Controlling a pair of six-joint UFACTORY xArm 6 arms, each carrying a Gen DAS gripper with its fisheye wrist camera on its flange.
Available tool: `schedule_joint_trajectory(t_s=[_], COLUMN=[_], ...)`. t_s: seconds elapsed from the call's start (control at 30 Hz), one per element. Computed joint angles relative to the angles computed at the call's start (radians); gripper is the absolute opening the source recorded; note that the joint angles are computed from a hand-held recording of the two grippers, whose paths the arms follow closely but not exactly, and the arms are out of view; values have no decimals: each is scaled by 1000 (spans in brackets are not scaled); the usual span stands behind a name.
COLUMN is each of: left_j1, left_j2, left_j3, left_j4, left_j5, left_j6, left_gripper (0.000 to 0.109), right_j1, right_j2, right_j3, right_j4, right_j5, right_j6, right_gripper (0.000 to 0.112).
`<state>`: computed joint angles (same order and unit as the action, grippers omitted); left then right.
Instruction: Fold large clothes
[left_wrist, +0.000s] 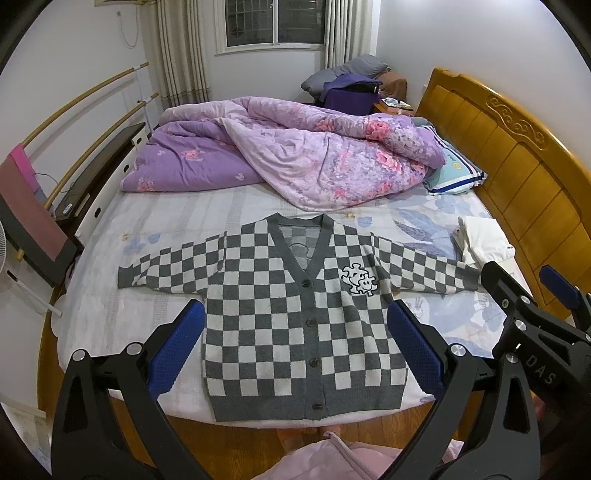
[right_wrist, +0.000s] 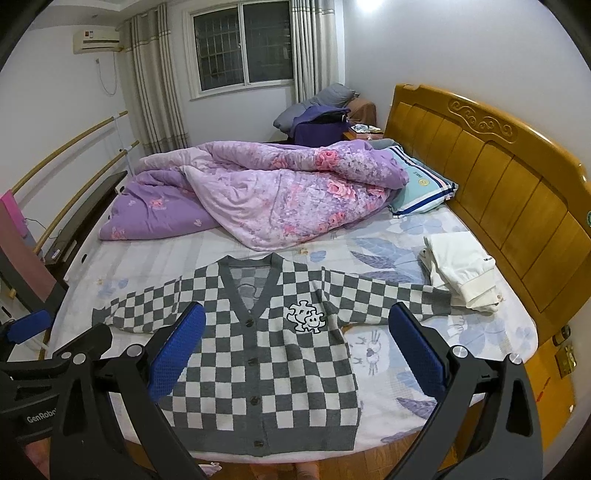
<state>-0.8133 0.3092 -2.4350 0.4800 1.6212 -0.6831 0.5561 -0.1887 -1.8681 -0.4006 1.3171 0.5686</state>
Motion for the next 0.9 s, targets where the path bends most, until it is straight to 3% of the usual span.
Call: schedule_joint_trajectory(t_s=[0.33,0.5,0.9], left_j1=[-7,-1,-33], left_j2=[-19,17,-36], left_j3=[41,-30,79], left_j4=[7,1,4], left_j5=[-17,16,-8], left_j6=[-15,3,-50], left_gripper=[99,99,99], right_j1=[-9,-21,-25], right_j2=[-13,-11,6], right_j3=[18,12,-8], right_j4=[4,19,51], right_j5=[-9,-7,28], right_j6=[-6,-16,-21], right_gripper=[96,96,96])
